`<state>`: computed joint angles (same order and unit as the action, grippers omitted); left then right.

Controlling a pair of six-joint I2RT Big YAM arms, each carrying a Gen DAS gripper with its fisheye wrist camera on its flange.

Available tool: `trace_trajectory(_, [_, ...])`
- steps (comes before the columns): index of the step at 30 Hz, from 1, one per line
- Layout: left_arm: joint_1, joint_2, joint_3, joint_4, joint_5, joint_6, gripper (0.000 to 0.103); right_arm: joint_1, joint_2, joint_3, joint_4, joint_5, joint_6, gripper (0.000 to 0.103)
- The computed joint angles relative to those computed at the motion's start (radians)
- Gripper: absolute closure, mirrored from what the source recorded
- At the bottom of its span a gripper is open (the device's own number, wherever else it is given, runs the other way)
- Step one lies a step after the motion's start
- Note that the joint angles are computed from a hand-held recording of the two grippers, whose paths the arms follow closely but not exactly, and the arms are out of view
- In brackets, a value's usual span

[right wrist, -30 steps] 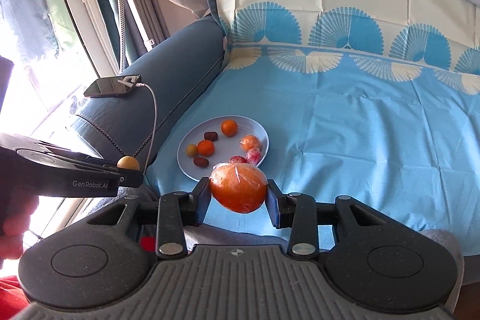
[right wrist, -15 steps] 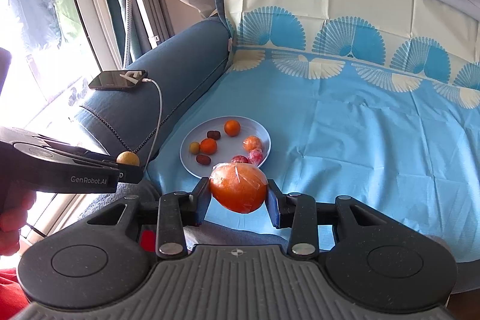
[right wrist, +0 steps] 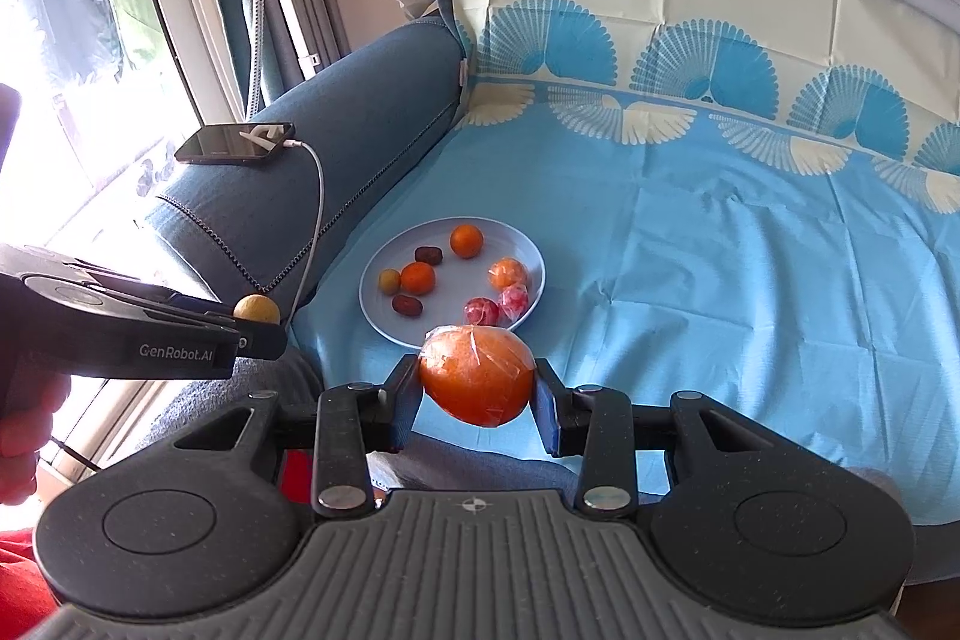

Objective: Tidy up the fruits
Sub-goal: 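Carry the yellow fruit and wrapped mandarin over the pale blue plate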

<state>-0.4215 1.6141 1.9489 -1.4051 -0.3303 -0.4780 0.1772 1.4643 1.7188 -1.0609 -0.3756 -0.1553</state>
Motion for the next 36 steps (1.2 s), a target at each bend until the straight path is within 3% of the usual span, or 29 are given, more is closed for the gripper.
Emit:
trace_trajectory(8, [0.039, 0.016, 0.01, 0.0, 0.02, 0.004, 0.074, 0.014, 0.043, 0.039, -0.01, 0.024, -0.01, 0.062])
trace_trajectory(16, [0.105, 0.086, 0.095, -0.011, 0.033, 0.014, 0.074, 0.04, 0.136, 0.121, -0.021, 0.037, -0.018, 0.062])
trace_trajectory(36, [0.225, 0.467, 0.483, -0.075, 0.124, 0.121, 0.074, 0.099, 0.551, 0.556, -0.133, 0.061, -0.034, 0.062])
